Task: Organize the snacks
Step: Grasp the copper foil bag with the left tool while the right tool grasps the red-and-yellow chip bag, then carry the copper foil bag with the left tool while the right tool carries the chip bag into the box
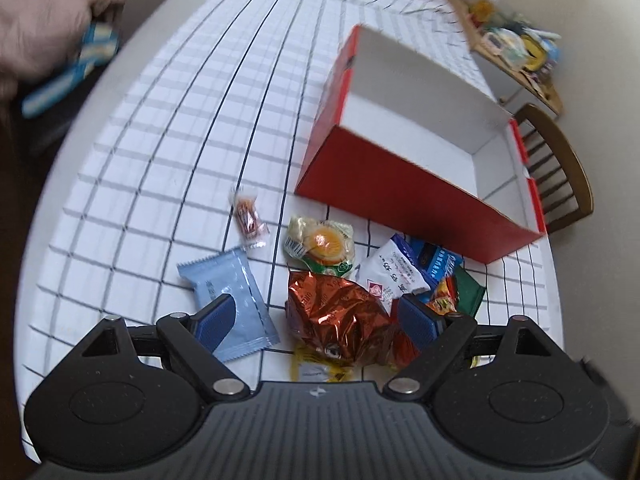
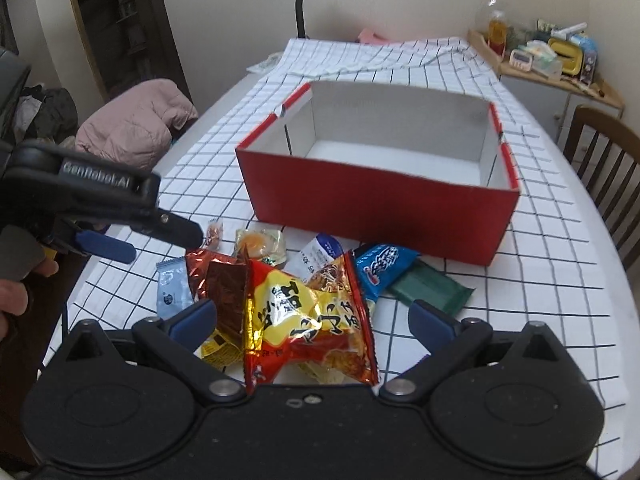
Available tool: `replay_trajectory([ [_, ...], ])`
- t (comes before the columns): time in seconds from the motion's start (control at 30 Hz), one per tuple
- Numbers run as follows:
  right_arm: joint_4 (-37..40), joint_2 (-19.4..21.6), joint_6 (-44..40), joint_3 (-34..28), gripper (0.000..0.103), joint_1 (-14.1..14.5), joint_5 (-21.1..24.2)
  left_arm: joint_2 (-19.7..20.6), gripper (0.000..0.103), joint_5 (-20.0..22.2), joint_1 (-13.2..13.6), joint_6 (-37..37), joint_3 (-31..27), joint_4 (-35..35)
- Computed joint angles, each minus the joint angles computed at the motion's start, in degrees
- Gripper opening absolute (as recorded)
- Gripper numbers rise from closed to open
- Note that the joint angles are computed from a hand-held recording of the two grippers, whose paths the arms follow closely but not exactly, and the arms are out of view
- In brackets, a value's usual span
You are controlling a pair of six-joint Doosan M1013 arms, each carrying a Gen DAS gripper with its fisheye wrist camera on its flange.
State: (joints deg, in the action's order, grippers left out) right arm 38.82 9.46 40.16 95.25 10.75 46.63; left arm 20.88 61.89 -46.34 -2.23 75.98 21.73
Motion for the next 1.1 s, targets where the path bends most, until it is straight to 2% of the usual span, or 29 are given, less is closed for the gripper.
replay_trajectory([
  [0.2,-1.1,2.5,1.9,-1.9,0.101,0.4,3.7,0.9,0.088,-2.7,2.1,-1.7,0.4,-5.4],
  [0.53,-3.8,4.0,2.1,-2.7,0.099,1.3,4.4,1.4,0.087,-10.6,4.1,-5.1,3.0,-11.6],
  [0.6,-4.3,4.0,2.5,-2.6,0.095,1.4,4.0,1.6,0.078,-10.7,4.3,-5.1,3.0,-12.7],
  [0.7,-4.8,4.1,3.3,-2.7,0.087,1.5,4.2,1.8,0.078,-11.0,4.4,-5.5,3.0,-13.4],
  [0.73,-4.7,4.1,3.2,-2.7,0.087,1.5,4.3,1.8,0.077,-11.2,4.3,-5.6,3.1,-13.3],
  [0.77,-4.6,4.0,3.0,-2.5,0.085,1.5,4.1,1.8,0.072,-11.4,4.3,-5.6,3.2,-13.3],
  [1.03,-4.1,3.5,2.8,-2.1,0.075,1.2,3.5,1.5,0.067,-12.6,4.3,-6.9,3.6,-13.1],
  [1.1,-4.1,3.3,2.6,-1.9,0.07,1.2,3.1,1.5,0.064,-12.6,4.2,-7.0,3.6,-12.9],
])
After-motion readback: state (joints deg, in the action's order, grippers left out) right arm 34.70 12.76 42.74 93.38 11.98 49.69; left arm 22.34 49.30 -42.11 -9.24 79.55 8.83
